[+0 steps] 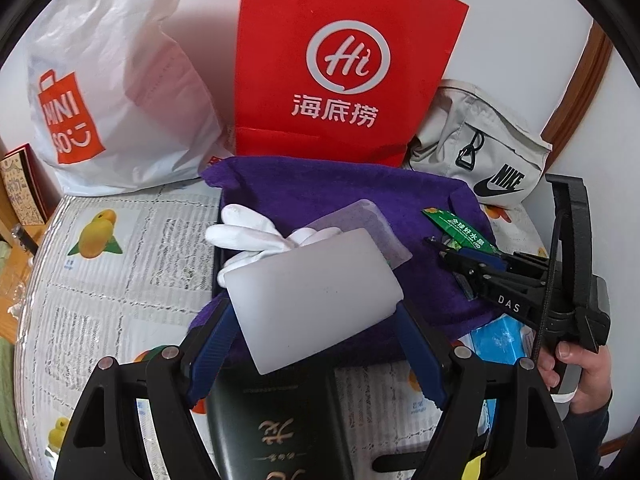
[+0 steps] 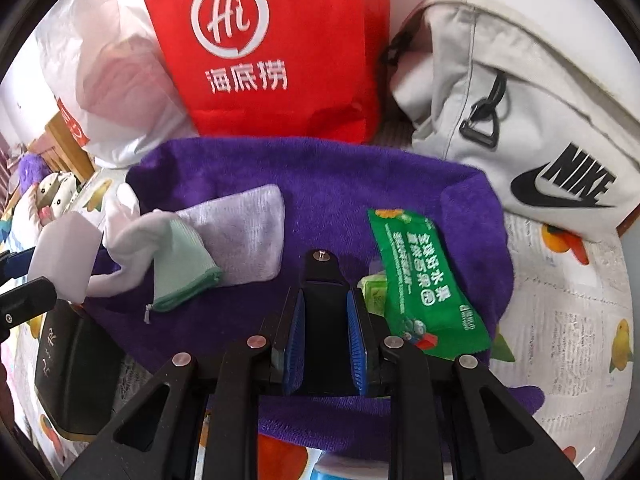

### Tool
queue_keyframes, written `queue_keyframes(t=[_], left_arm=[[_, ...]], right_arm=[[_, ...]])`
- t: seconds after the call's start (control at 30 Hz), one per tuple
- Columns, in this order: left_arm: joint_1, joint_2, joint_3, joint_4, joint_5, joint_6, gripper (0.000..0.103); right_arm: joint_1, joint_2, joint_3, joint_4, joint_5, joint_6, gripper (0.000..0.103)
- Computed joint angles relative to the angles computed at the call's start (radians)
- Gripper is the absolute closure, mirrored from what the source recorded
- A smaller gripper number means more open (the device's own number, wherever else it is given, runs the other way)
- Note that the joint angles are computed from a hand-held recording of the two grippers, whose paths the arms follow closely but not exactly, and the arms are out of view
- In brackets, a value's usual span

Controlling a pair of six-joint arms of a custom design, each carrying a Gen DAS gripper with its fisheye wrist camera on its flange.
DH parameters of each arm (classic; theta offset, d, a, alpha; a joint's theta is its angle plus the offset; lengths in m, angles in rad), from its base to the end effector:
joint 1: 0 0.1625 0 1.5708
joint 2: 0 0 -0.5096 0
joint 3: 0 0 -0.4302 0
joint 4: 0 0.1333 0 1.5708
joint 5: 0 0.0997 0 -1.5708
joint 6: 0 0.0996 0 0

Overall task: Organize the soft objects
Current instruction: 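Carry the white foam block onto the purple towel and open the left gripper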

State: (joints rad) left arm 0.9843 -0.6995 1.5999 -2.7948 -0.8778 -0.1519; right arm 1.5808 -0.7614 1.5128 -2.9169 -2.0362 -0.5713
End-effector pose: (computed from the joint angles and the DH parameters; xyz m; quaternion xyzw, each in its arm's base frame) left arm -0.2655 -0.7554 0.1126 0.1467 0.9182 -0.2623 0.2579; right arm 0.0968 -0.8148 0.2025 0.2019 -0.9107 0.2129 0.2908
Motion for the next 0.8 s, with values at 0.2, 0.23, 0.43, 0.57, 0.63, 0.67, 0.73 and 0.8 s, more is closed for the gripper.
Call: queue_keyframes(t=[0.2,0.23,0.43,0.57,0.63,0.67,0.73,0.8], left_arm=[[0.000,0.027,-0.032,0.028,-0.010,-0.003,0.025],[0.000,0.031,-0.037,0.032,-0.011,-0.002,0.025],[-0.004,0.060,-0.069,0.053,-0.018,0.008,0.024],[-0.005,0.087,-0.100,0.078,-0.014,0.012,0.024],[-0.004,0.099,-0.114,0.082,-0.018,0.022,0.024],[-0.004,0.106,-0.122,0.086,-0.016,0.023,0.024],[-0.002,0.122,-0.145,0.105,-0.014,0.020,0.024],[0.000,0.139,-0.171,0.126,-0.018,0.021,0.024]], right_arm=[[-0.003,-0.037,0.041,-0.032,0.036,-0.017,0.059],[-0.002,-0.046,0.055,-0.047,0.044,-0.027,0.054],[0.000,-0.120,0.161,-0.147,0.073,-0.057,0.054],[-0.009,-0.159,0.214,-0.191,0.078,-0.054,0.054],[-0.018,-0.182,0.245,-0.211,0.089,-0.047,0.054],[-0.022,-0.190,0.253,-0.216,0.092,-0.046,0.054],[-0.030,-0.203,0.273,-0.231,0.098,-0.047,0.054],[-0.035,-0.204,0.282,-0.247,0.098,-0.048,0.054]])
